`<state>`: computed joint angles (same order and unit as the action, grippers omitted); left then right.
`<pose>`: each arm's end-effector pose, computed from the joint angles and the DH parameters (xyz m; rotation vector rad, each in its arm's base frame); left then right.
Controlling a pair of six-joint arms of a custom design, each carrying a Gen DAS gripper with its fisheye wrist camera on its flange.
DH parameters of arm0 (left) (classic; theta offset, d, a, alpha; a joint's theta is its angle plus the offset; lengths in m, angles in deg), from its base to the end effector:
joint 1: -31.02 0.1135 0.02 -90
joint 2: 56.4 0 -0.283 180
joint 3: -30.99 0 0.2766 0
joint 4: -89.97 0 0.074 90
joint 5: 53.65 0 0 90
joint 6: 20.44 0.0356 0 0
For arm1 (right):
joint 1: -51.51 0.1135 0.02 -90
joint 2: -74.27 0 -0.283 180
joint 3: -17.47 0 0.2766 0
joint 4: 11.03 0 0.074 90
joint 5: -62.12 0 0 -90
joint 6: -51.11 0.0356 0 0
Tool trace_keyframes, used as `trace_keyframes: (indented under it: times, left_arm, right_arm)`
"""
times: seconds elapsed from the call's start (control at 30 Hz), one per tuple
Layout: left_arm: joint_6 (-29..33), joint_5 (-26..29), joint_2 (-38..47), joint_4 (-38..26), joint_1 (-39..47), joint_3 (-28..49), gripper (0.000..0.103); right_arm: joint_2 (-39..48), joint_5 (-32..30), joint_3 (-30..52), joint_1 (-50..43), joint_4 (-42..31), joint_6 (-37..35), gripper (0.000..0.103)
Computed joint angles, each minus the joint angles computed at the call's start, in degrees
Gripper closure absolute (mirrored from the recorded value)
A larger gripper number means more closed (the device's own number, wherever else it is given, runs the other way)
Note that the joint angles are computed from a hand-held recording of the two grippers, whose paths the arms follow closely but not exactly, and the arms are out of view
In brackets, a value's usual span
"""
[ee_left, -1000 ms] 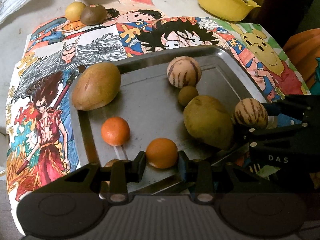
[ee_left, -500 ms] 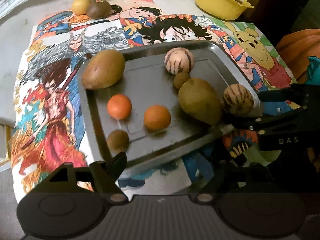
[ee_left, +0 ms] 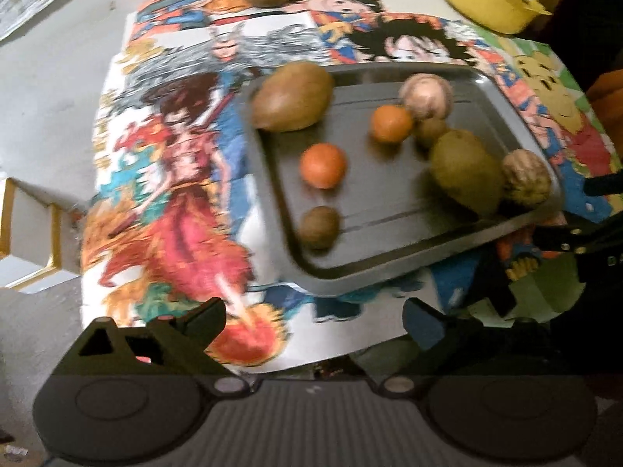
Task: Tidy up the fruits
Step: 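Lift both grippers from the tray and move toward the kiwi and yellow fruit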
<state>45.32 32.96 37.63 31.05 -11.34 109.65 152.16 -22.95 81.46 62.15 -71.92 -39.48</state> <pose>0.2499 -0.2250 0.2170 0.4414 2.8425 -0.1467 0.2540 0.0446 0.2181 -0.2642 2.8563 -0.0895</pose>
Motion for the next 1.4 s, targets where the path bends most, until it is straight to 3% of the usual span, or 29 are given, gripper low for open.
trace_keyframes:
  times: [0.4,0.83,1.1,1.4]
  left_arm:
    - [1.8,-2.8,0.7,-3.1,6.0,2.4,0.002]
    - [6.9,-4.6,8.1,-3.6,12.4,13.5,0.002]
    - [10.8,-7.4,18.1,-4.6,15.4,27.7,0.002]
    - [10.5,-9.4,36.8,-10.6,18.5,56.6,0.001]
  right_arm:
    - [5.5,0.8,8.8,-1.3,-0.6,-2.3,0.001]
    - [17.4,-4.0,21.7,-2.0,4.1,-8.7,0.001]
    - [27.0,-9.2,32.1,-2.4,7.9,-11.1,0.001]
    - [39.1,-16.9,43.9,-2.5,10.0,-16.1,0.001]
